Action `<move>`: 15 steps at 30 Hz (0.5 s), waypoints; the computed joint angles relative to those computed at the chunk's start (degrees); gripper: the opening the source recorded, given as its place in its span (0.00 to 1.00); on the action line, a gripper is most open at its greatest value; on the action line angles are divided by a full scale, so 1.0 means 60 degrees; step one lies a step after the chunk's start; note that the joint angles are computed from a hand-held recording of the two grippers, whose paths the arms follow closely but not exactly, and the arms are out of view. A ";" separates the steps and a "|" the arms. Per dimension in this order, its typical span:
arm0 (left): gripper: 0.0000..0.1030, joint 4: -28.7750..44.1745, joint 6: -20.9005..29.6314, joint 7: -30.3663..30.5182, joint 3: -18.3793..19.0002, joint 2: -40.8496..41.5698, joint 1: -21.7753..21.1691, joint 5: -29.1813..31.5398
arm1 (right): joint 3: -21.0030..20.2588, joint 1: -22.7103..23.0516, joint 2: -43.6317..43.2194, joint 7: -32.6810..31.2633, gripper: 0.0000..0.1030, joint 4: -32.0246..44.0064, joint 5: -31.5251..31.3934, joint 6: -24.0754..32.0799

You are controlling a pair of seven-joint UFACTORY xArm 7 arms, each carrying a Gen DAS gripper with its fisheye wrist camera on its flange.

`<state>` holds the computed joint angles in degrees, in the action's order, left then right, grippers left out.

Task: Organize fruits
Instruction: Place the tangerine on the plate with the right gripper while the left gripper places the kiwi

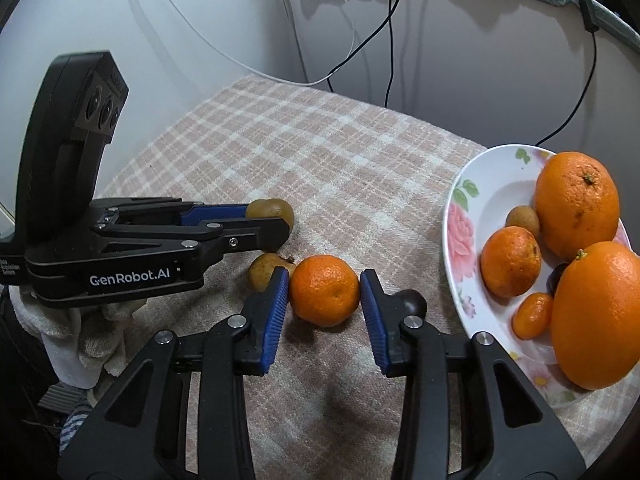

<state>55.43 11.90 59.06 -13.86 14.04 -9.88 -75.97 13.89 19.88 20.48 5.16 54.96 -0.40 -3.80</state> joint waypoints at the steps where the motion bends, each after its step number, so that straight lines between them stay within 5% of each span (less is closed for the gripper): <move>1: 0.28 -0.0007 -0.0048 0.0021 -0.0010 -0.0023 -0.0020 -0.0007 | 0.0153 -0.0170 -0.0086 -0.0019 0.37 -0.0119 0.0032 -0.0117; 7: 0.28 0.0051 -0.0156 0.0358 -0.0082 -0.0250 -0.0163 -0.0220 | 0.1048 -0.1284 -0.0756 -0.0052 0.37 -0.0845 0.0009 -0.0668; 15: 0.27 0.0625 -0.0106 0.0305 -0.0140 -0.0089 -0.0589 -0.0005 | 0.2764 -0.3961 -0.1736 0.1050 0.37 -0.1929 -0.1134 -0.1345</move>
<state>59.18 11.27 60.89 -14.70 13.50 -13.42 -76.00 30.47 -3.89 10.07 11.46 43.38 -7.21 -11.87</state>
